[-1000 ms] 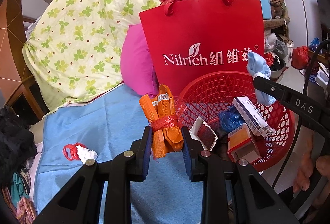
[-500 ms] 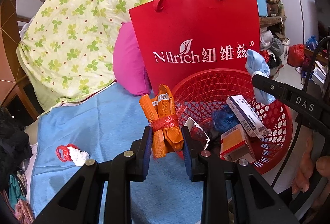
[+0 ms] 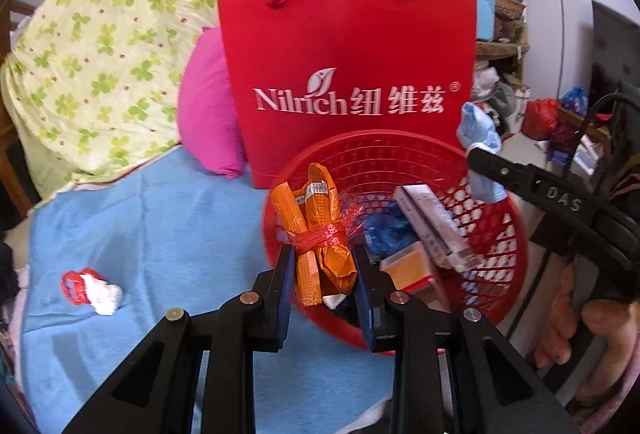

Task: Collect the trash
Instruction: 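Open both grippers to drop the bundle and cloth into the basket, then move both grippers toward the red bag and white tissue on the blanket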

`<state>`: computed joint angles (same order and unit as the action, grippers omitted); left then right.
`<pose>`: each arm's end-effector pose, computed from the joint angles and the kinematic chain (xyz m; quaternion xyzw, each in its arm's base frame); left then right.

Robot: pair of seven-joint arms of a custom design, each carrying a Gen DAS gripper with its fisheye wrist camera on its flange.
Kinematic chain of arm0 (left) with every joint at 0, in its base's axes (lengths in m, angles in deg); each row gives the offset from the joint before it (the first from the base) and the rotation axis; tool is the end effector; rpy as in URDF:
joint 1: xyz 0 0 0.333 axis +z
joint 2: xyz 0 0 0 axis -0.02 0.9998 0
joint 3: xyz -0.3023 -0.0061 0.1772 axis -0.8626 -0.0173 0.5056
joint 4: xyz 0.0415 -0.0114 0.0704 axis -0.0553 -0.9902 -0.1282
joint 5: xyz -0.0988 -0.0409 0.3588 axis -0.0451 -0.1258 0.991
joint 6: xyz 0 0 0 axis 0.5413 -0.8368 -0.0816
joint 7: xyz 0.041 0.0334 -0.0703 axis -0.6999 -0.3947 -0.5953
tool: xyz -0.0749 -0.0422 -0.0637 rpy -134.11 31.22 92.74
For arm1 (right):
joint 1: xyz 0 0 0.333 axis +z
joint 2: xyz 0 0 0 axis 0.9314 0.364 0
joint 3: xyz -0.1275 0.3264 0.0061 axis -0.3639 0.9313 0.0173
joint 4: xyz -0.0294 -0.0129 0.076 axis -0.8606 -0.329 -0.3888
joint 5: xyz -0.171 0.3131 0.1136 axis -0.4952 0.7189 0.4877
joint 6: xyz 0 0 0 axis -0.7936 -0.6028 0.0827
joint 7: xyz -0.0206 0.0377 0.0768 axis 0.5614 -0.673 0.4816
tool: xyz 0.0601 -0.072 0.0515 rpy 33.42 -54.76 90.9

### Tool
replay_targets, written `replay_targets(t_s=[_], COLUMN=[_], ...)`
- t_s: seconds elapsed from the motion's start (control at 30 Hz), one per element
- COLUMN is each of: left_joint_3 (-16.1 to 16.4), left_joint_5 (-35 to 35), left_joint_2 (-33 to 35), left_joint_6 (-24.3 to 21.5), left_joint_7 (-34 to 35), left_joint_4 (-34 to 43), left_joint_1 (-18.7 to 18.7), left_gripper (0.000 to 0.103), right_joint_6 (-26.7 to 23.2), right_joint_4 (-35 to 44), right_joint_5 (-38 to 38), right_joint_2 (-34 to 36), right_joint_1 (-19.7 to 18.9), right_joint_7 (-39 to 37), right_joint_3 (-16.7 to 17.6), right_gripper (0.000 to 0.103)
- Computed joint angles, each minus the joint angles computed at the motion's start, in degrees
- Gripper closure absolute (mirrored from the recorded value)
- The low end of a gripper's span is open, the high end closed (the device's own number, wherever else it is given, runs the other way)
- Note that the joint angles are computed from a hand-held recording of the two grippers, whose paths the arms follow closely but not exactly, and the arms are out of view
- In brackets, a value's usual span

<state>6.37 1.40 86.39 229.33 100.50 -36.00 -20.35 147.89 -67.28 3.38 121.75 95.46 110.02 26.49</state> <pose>0.6582 -0.2960 0.4855 -0.5078 0.7408 -0.3298 0.2908 0.6451 0.2818 0.4447 -0.4748 0.6608 -0.2059 0.5435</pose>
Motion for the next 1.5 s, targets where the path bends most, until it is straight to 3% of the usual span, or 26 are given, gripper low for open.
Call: replay_targets(t_s=[0.17, 0.23, 0.3, 0.33, 0.37, 0.43, 0.53, 0.6, 0.7, 0.73, 0.9, 0.97, 1.13, 1.27, 1.43, 1.5], left_joint_3=[-7.8, -9.1, -11.3, -12.0, -11.3, -10.4, -9.8, -7.4, 1.1, 2.4, 11.4, 16.9, 26.0, 28.4, 28.1, 27.6], left_joint_5=[-8.0, -10.5, -13.3, -14.5, -15.4, -17.0, -18.7, -18.2, -13.6, -12.3, -2.6, 3.6, 19.6, 28.5, 34.3, 35.8], left_joint_2=[2.7, 4.4, 6.8, 7.6, 8.3, 8.4, 6.4, 4.7, 1.0, 0.2, -4.5, -6.4, -10.5, -13.1, -14.9, -15.2], left_joint_6=[1.5, 1.2, 0.7, 0.2, -0.1, 0.5, 2.8, 3.4, 4.5, 4.4, 4.5, 4.8, 3.4, 1.6, -0.3, -0.5], left_joint_7=[8.7, 11.8, 15.9, 17.4, 17.6, 17.8, 17.5, 16.0, 9.6, 8.0, -3.8, -11.2, -27.9, -36.9, -42.8, -44.4], left_joint_4=[2.5, 5.0, 8.5, 9.8, 11.3, 11.8, 8.1, 5.3, -0.8, -2.2, -10.8, -14.4, -20.5, -24.3, -27.1, -27.8], left_joint_1=[5.5, 6.0, 7.3, 7.6, 7.1, 6.7, 7.2, 6.1, 1.1, 0.6, -3.9, -7.1, -11.7, -11.0, -7.6, -5.9], left_gripper=[0.073, 0.072, 0.061, 0.042, 0.033, 0.033, 0.033, 0.033, 0.033, 0.033, 0.033, 0.033, 0.033, 0.033, 0.033, 0.033], right_joint_6=[0.1, 1.8, 3.1, 3.8, 4.5, 5.7, 8.4, 7.4, 6.3, 6.2, 5.5, 6.0, 4.2, -2.2, -13.6, -21.1], right_joint_4=[0.2, 0.0, 0.2, 0.5, 0.8, 1.1, 1.0, 1.5, 1.9, 1.8, 4.1, 6.1, 11.2, 17.0, 26.9, 33.3], right_joint_5=[0.6, -3.7, -9.1, -12.1, -16.6, -21.3, -24.0, -22.6, -18.9, -18.3, -11.1, -7.6, -6.2, -8.5, -10.2, -12.7], right_joint_2=[0.1, 0.6, 1.5, 2.1, 2.9, 4.0, 4.5, 4.1, 3.2, 3.0, 2.9, 3.6, 5.8, 8.6, 13.8, 17.1], right_joint_1=[-0.1, -4.0, -7.9, -9.7, -12.5, -15.2, -14.9, -12.3, -7.8, -6.9, 1.3, 5.4, 9.8, 10.6, 14.3, 14.0], right_joint_7=[0.7, 4.1, 8.8, 11.1, 14.4, 19.3, 22.8, 22.5, 19.6, 18.5, 6.8, 0.2, -11.0, -16.2, -18.2, -16.8], right_joint_3=[0.0, 4.1, 8.0, 9.7, 12.5, 15.1, 14.7, 11.8, 7.3, 6.5, 0.5, -2.1, -2.6, -0.3, -3.3, -2.7], right_gripper=[0.075, 0.074, 0.074, 0.074, 0.070, 0.030, 0.029, 0.029, 0.029, 0.029, 0.029, 0.029, 0.029, 0.029, 0.029, 0.029])
